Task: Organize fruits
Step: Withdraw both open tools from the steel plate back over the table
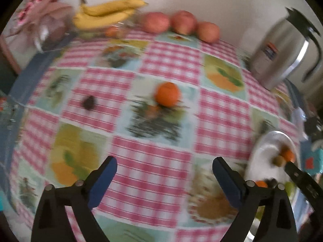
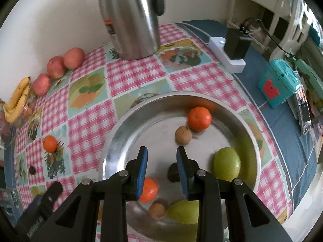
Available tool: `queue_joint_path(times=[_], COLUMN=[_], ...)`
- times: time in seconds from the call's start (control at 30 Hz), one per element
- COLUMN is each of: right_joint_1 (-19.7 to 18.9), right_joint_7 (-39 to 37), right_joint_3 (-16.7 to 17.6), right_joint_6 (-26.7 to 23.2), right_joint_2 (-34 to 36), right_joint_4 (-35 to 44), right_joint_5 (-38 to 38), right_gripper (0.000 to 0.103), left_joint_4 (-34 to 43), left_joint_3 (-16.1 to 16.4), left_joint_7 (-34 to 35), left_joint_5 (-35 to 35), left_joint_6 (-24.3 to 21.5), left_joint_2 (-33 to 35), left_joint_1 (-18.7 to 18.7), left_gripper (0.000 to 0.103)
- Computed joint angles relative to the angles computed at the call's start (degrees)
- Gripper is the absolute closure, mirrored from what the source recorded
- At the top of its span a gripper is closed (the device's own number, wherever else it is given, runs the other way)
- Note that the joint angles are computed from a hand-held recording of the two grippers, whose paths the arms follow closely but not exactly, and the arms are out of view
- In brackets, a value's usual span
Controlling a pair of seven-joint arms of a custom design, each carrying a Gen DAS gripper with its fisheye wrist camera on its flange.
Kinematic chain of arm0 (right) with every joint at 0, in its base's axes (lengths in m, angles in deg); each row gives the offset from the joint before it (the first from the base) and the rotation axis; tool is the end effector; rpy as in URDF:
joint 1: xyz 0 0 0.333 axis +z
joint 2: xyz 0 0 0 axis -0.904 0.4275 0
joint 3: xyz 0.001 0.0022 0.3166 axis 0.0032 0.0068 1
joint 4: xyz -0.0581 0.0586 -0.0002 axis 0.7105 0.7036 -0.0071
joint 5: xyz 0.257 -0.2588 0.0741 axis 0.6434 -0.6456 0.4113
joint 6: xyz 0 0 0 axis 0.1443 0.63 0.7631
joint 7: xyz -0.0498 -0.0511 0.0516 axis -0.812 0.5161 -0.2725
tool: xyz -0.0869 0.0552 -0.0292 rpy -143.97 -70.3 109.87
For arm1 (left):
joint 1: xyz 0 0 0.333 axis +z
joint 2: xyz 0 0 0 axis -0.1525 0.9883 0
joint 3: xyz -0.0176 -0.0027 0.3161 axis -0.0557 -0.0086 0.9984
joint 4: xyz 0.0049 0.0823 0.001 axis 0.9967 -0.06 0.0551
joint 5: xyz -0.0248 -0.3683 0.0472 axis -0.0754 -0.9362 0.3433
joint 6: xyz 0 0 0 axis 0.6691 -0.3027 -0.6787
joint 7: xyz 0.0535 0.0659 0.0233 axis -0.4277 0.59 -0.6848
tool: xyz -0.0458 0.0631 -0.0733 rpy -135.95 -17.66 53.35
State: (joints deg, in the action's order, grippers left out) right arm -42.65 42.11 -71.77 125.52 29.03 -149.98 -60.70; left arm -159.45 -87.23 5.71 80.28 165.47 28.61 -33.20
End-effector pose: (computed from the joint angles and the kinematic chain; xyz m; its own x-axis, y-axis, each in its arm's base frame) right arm 0.6735 0.2540 0.4422 0.1244 -0.9904 -0.0597 -0.8909 -0.0850 -0.4462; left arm 0.5831 -0.3478 0.4158 0.6173 -0.7814 0.0910 -0.6946 -0.5957 -0.4034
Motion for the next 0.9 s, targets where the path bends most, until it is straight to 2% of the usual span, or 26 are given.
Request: queue_joint_path(times=[0.2, 0.47, 0.53, 0.7, 0.73, 0.87, 0.9], right_joint_1=[0.97, 1.22, 1.17, 3.41, 3.21, 1.19, 0.91], right_joint_7=[-2.84, -7.08, -7.83, -4.90, -4.89, -6.07, -6.01], right_joint_3=[0.88, 1.81, 1.90, -0.74, -0.60, 1.09, 1.23], right_joint_6=[1.81, 6.87, 6.96, 5.54, 4.71, 5.17, 5.75], right_joint_2=[-1.25, -2.77, -2.74, -1.77, -1.42, -1.28, -1.47], right_joint_4=[-1.72, -5.16, -5.29, -4.36, -3.82, -4.22, -4.58], right_joint_5=[-0.73, 0.18, 0.79, -3.38, -3.34, 0.01, 0.74], right_gripper=[0.073, 0.073, 0.073, 0.073, 0.070, 0.040, 0.038], left_joint_4=[-1.69, -3.27, -3.32, -4.47, -4.94, -5.76, -6.18], left_joint_3=[0.86, -0.02, -0.22, -0.38, -0.43, -0.50, -0.49], left_joint_7=[-4.93, -7.35, -7.58, -8.68, -8.86, -8.90, -9.09], left_joint_5=[3.13, 5.93, 5.44, 4.18, 4.02, 4.11, 4.12], left_joint_6=[-6.60, -5.33, -5.34, -4.30, -3.64, -2.06, -1.41], left_joint_2=[-2.69, -4.19, -4.17, -4.53, -4.76, -5.11, -5.34], left_joint_1=[-0.72, -0.05, 0.15, 0.81, 0.99, 1.29, 1.40], left_gripper=[0.000, 0.000, 0.000, 0.000, 0.000, 0.000, 0.000])
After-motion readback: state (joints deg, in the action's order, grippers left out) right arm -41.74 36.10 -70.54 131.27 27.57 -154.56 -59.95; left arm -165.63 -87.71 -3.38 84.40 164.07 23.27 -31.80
